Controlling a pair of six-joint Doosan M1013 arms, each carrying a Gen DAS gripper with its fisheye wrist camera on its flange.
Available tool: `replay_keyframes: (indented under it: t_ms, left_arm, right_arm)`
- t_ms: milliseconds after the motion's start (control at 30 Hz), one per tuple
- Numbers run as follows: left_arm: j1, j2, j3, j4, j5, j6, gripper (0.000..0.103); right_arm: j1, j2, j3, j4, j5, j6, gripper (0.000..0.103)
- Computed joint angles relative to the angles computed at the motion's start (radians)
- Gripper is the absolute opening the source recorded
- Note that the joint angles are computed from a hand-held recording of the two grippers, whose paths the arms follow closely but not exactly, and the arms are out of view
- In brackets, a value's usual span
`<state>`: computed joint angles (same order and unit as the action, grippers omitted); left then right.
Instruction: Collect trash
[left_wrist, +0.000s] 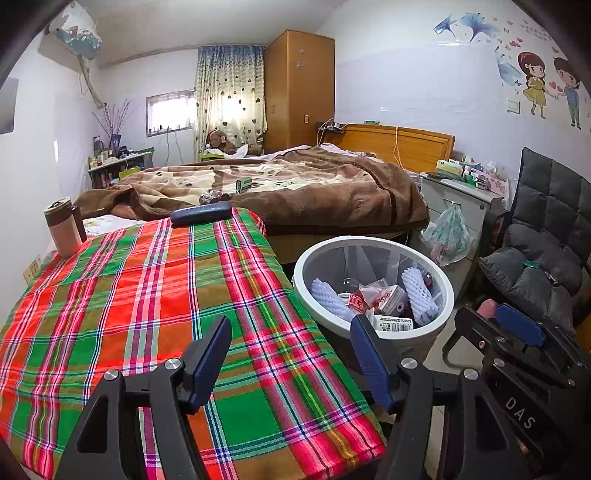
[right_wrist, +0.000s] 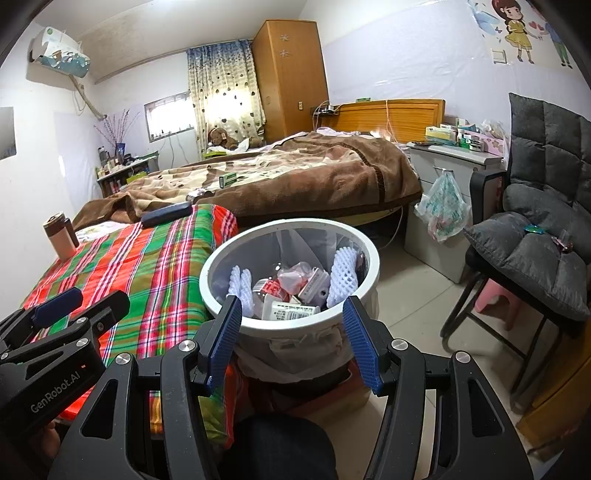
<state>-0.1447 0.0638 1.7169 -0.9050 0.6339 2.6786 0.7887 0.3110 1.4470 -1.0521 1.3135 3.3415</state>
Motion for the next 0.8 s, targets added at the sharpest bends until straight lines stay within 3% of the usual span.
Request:
replay_keyframes:
  t_ms: [800]
  left_arm:
    - [0.0,-0.002,0.003,-0.002,0.0,-0.002,0.066]
  right_arm:
    - [0.002,0.003,-0.006,-0.001,0.003,-0.005,0.058]
